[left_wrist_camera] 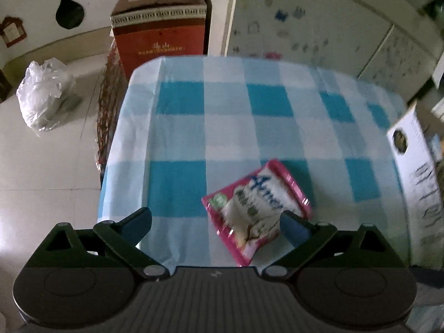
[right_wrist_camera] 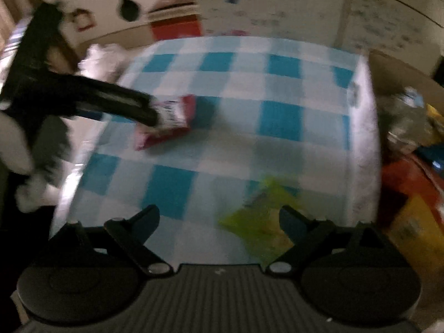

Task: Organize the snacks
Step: 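Move both grippers back over the table toward the pink and green bags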

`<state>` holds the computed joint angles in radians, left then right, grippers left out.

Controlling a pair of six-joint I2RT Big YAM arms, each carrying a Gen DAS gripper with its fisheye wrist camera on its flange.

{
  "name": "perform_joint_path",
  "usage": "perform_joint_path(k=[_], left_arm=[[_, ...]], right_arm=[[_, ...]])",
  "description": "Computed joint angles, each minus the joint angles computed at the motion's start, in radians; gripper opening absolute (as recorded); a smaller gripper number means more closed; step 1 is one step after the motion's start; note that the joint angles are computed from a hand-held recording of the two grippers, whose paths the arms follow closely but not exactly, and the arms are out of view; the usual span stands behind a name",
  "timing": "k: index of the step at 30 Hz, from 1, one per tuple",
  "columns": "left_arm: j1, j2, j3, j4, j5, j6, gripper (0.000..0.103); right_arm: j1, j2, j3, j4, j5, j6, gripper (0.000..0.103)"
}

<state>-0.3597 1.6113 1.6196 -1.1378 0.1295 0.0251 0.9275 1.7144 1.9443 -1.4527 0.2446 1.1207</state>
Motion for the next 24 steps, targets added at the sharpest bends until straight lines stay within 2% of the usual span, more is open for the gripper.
perform_joint_path(k=[4, 6, 10, 13, 16, 18, 20, 21, 24], left_arm=[[-0.002, 0.007, 0.041, -0.005, 0.061, -0.044, 0.101], [-0.002, 0.008, 0.058, -0.003, 0.090, -0.038, 0.101], [-0.008, -0.007, 0.049, 0.025, 0.086, -0.012, 0.101], [-0.009, 0.002, 0.061, 0.012, 0.085, -0.022, 0.101], [-0.003, 0.006, 0.069, 0.007, 0.097, -0.038, 0.101], [-0.001, 0.004, 0.068, 0.013, 0.095, -0.043, 0.101], [0.002, 0.005, 0.072, 0.013, 0.102, -0.045, 0.101], [0.005, 0.004, 0.072, 0.014, 0.107, -0.046, 0.101], [0.012, 0.004, 0.075, 0.014, 0.117, -0.048, 0.101]], right_arm=[[0.008, 0.024, 0.018, -0.070, -0.020, 0.048, 0.093], [0.013, 0.047, 0.044, -0.104, -0.042, 0.045, 0.093], [0.020, 0.096, 0.095, -0.161, -0.060, 0.048, 0.094], [0.024, 0.123, 0.118, -0.187, -0.051, 0.031, 0.098], [0.022, 0.105, 0.093, -0.118, -0.053, 0.039, 0.100], [0.013, 0.055, 0.020, 0.017, -0.083, 0.050, 0.100], [0.004, 0.014, -0.042, 0.146, -0.122, 0.042, 0.096], [0.003, 0.003, -0.050, 0.174, -0.117, 0.024, 0.095], [0.014, 0.008, 0.002, 0.115, -0.002, -0.114, 0.096]])
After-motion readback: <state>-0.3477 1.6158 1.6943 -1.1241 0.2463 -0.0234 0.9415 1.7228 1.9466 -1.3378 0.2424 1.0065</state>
